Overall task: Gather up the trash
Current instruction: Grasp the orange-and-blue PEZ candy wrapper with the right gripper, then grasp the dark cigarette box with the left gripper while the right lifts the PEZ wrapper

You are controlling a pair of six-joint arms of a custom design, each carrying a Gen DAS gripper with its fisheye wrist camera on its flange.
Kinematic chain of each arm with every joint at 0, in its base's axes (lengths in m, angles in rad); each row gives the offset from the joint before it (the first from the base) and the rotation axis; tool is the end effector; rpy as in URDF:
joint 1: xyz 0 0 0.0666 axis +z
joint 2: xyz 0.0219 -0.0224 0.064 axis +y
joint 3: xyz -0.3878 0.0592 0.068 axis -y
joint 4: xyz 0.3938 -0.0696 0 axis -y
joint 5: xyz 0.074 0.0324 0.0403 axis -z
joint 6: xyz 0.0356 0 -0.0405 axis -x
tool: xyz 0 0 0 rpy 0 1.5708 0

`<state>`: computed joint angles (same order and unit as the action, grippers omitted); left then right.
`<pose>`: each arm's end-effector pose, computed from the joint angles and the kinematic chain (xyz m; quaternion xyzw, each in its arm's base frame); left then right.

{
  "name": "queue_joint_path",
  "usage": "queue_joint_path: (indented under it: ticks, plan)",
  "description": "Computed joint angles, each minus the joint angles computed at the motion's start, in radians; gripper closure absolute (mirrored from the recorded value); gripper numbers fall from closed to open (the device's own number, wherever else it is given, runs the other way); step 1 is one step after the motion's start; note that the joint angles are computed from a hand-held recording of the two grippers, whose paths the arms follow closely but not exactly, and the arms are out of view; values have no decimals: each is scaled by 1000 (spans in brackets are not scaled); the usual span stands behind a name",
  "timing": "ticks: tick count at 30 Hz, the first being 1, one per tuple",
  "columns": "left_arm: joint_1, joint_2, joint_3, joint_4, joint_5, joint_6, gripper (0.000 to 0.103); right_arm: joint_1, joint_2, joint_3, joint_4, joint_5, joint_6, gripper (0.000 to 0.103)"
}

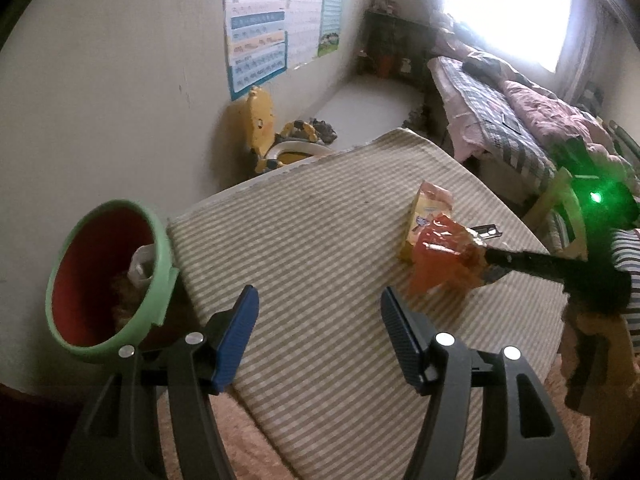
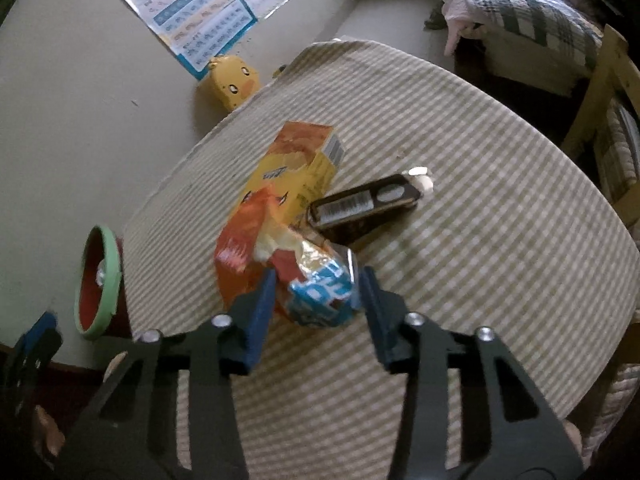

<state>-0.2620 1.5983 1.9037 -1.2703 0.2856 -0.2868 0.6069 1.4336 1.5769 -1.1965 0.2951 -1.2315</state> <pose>0.5165 -0.1493 0.5458 0.2969 0.8979 -0.1322 0.2970 0.3998 0.2645 0.4863 0.3296 0.8984 0.1151 0.2665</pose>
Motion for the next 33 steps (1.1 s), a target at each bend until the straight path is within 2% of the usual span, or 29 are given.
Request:
queue_joint_path:
  ticks: [2,9,13,17,20,21,22,24,27,31,33]
  plan:
    - [-16,10,8,8,-2,0,43,24,-12,-7,-7,3,-11,71]
    - [-117,113,112,17,-3,25,43,135,-67,-44,-37,28,-116,74]
    - [-190,192,177,0,-47,14,43,181,-104,-64,-74,54,-193,78]
    - [-250,270,237,-20,-99,2,43,189,-135,-100,-81,20,-231,77]
    - [-272,316,277,-51,-116,7,43,199,-137,-105,-124,25,-253,67]
    - [-273,325,285,-57,-118,6,43,202,-139,-107,-136,35,-262,58]
    - [-277,335,293,-62,-124,4,43,205,-147,-114,-140,45,-273,53]
    - [-286,354,311,-79,-135,-2,43,204,-159,-122,-136,53,-282,50]
    - [-292,382,342,-110,-142,-2,43,201,-165,-121,-148,62,-279,35]
    - [-293,403,365,-128,-113,6,42,195,-158,-114,-152,60,-258,34]
    - [-286,421,399,-165,-78,16,54,193,-152,-110,-150,58,-254,34]
